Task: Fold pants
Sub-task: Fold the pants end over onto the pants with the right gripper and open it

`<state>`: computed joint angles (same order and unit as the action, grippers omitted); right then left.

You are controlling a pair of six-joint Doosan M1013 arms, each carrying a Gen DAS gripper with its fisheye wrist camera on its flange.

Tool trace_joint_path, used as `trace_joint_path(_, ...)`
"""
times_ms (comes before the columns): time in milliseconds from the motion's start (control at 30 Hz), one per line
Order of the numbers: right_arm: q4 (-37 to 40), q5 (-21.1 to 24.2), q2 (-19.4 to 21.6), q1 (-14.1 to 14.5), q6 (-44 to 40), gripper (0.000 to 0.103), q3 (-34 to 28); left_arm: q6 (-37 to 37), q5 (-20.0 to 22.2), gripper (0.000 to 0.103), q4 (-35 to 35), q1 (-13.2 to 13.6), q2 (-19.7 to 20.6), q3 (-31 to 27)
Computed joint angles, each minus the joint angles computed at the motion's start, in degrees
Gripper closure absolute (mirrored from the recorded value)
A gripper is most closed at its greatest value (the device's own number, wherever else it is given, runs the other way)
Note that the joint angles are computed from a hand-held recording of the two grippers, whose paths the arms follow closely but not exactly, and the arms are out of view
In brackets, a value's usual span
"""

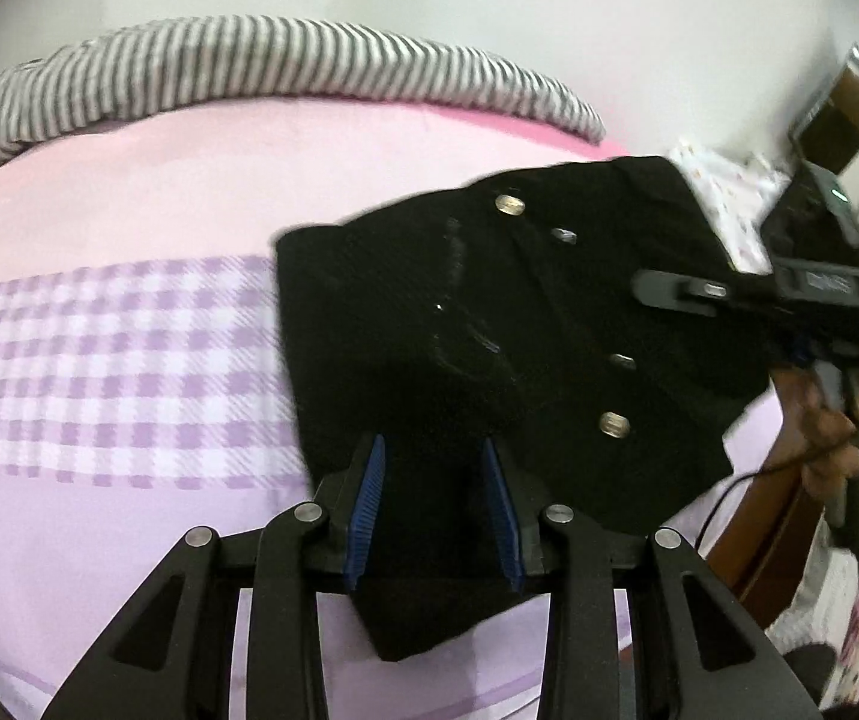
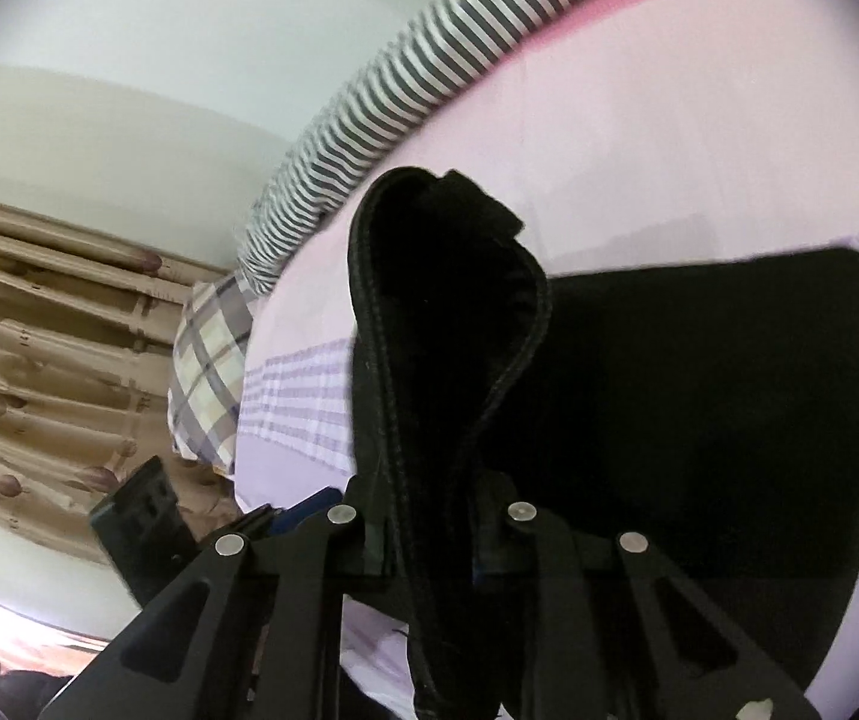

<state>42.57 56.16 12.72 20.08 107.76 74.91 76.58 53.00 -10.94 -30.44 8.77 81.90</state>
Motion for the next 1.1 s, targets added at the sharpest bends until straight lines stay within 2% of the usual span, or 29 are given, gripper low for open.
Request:
trace_joint_path(33,0.98,-2.43,-0.80,0.07,-2.21,0.088,0.63,-0.40,-0.58,0.068,-0.06,0.24,-0.27,0.13)
trace_joint_path(167,-3.46,-3.51,-2.61,0.51,-0.74,0.088,-0.49,-0.54,-2.52,0.068,-0.21,0.18,-0.77,-0.06)
trace_joint_path(333,-8.63,-4.61,-5.08,-0.55,4.88,0.088,2.23,2.43,-3.08,0.067,-0.64,-0.97,0.09,-1.44)
trace_joint_path(467,-11.78,-4.74,-6.99,-2.00,10.37,0.088,6.90,5.50,-1.86,0.067,-1.57,-1.99,1.46,-3.17)
trace_joint_path(667,-17.93,-2.83,-6.00,-2.01,14.03,0.087,9.13,7.43,1.62,0.067,-0.59,-3.55,3.69,-4.54)
trace_joint_path(700,-18.18,-3.16,-5.93,-1.98,14.13,0.084,9.28,7.51,2.41,0.067,-0.53,-3.63,3.91,-4.62)
trace_joint_path(800,-21.90,-2.25,-6.46,-1.62,17.89,0.063,9.47,7.16,4.56,0.067,1.13,-4.25,4.44,-4.51)
trace_joint_path(900,-26.98,-1.15,-7.64,-0.53,20.58,0.057,9.46,7.61,4.19,0.067,3.06,-4.91,4.33,-3.91)
trace_joint_path(1033,-31.28,-1.53,-9.81,1.06,22.30,0.058,10.83,7.32,4.08,0.067,3.02,-5.11,4.25,-3.83)
trace_joint_path(1067,-32.83,-1.63,-10.08,1.69,22.49,0.061,10.88,7.28,4.07,0.067,2.63,-5.08,4.07,-3.62)
trace_joint_path(1100,-34.70,-1.33,-10.17,2.35,23.08,0.070,10.73,7.45,4.23,0.067,2.39,-4.94,3.95,-3.55)
